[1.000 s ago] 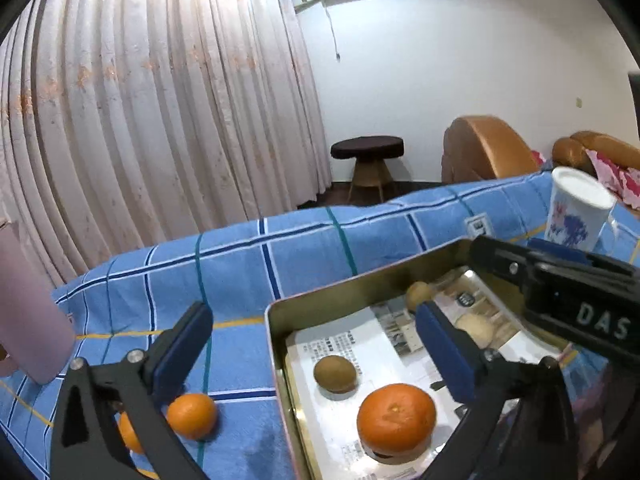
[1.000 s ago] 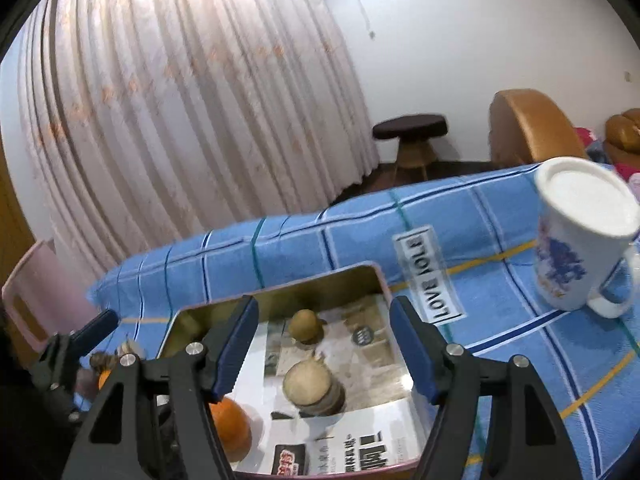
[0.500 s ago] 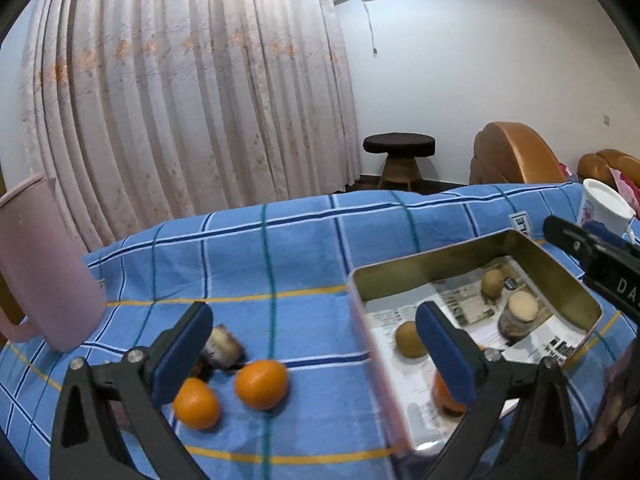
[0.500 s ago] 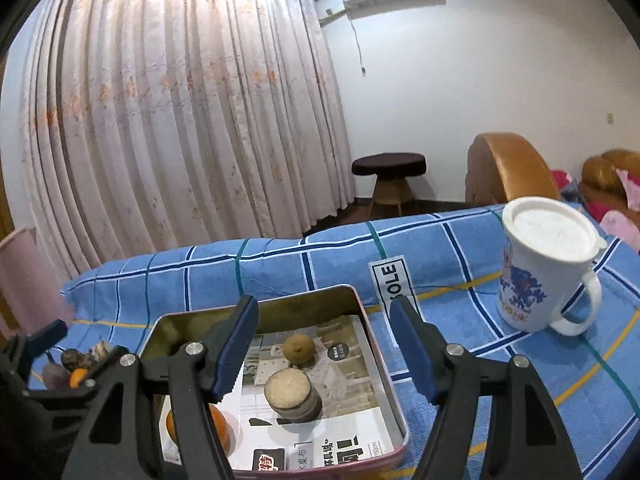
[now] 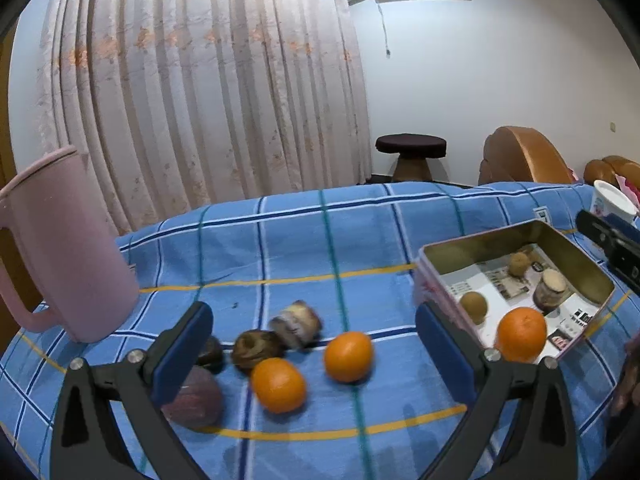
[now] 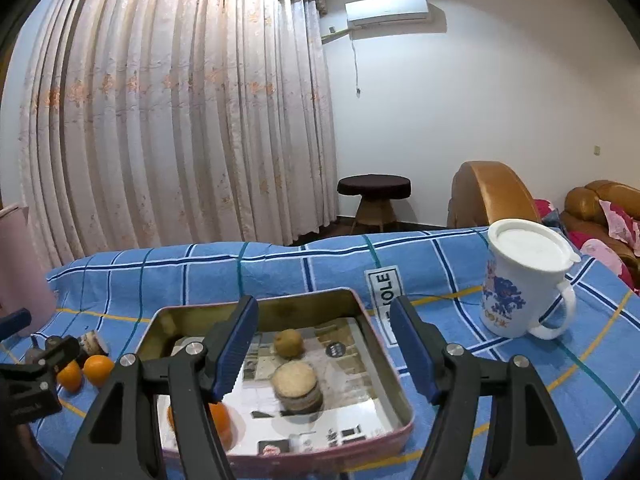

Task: Organize fruits
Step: 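Grasp an orange from the table with the right gripper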

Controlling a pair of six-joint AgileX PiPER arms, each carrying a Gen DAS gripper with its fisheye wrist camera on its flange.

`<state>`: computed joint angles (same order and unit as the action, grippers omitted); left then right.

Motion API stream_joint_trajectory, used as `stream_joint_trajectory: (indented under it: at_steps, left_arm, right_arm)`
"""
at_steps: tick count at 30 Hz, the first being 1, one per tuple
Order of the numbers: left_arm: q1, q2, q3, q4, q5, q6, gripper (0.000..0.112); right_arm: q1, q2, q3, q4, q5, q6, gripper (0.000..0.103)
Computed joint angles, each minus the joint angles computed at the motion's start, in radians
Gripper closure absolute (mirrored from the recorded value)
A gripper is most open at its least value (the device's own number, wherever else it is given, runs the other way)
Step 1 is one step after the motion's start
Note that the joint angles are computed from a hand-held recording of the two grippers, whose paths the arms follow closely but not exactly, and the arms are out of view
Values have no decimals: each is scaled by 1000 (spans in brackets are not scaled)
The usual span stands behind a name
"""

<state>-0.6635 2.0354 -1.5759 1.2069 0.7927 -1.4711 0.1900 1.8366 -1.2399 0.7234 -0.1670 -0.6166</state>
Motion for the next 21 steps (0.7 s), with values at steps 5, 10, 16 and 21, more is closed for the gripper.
stream_joint_trajectory:
  at_steps: [5, 10, 16, 21]
  left_arm:
    - [16, -50, 93, 50, -17, -50, 9]
    - [52, -94, 154, 43, -45, -69, 9]
    - [106, -154, 240, 59, -72, -111, 9]
    - [170, -199, 288, 32, -105, -105, 9]
  right_arm:
    - [58, -36, 51, 99, -42, -84, 33]
    - [134, -55, 80, 137, -76, -129, 33]
    - [200, -47, 64, 156, -43, -126, 33]
    - [247, -18, 19, 297, 2, -264, 33]
